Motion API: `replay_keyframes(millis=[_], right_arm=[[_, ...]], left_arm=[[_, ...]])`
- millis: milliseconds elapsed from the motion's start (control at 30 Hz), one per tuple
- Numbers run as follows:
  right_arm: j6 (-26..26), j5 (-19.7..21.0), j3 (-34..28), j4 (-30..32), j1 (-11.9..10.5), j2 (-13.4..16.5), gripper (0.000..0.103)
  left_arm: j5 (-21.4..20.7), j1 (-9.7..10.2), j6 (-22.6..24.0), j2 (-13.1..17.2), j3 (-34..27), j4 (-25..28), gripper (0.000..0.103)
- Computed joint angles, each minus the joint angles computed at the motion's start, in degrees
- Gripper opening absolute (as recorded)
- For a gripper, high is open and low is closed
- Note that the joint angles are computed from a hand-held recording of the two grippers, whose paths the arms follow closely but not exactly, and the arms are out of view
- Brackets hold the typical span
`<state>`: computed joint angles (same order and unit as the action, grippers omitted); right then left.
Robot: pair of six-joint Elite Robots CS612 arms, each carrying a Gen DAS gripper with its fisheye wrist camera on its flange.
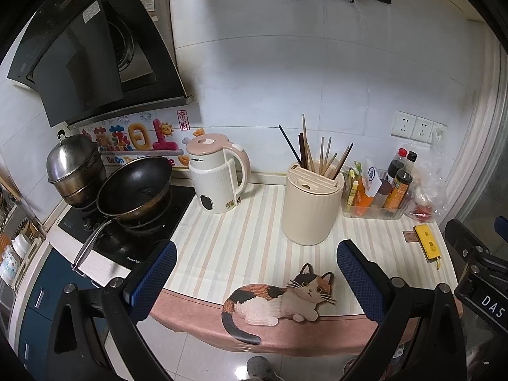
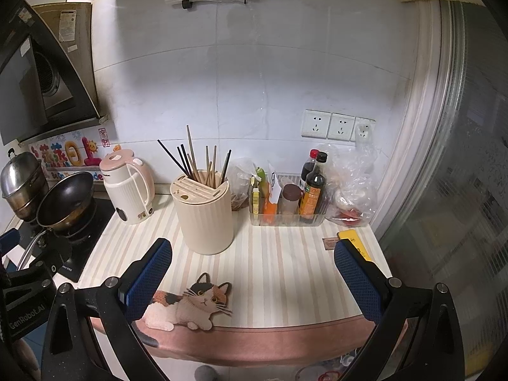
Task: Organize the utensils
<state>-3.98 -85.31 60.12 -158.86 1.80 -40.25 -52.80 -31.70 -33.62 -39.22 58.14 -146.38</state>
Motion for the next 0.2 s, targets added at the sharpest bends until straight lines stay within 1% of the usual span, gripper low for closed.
replay_keyframes(millis=[200], right_arm=[[-0.05, 0.12, 0.08, -0.07, -0.16, -0.04, 0.103]], left_arm=[[-0.54, -0.02, 0.39, 0.17, -0.33, 0.01, 0.103]])
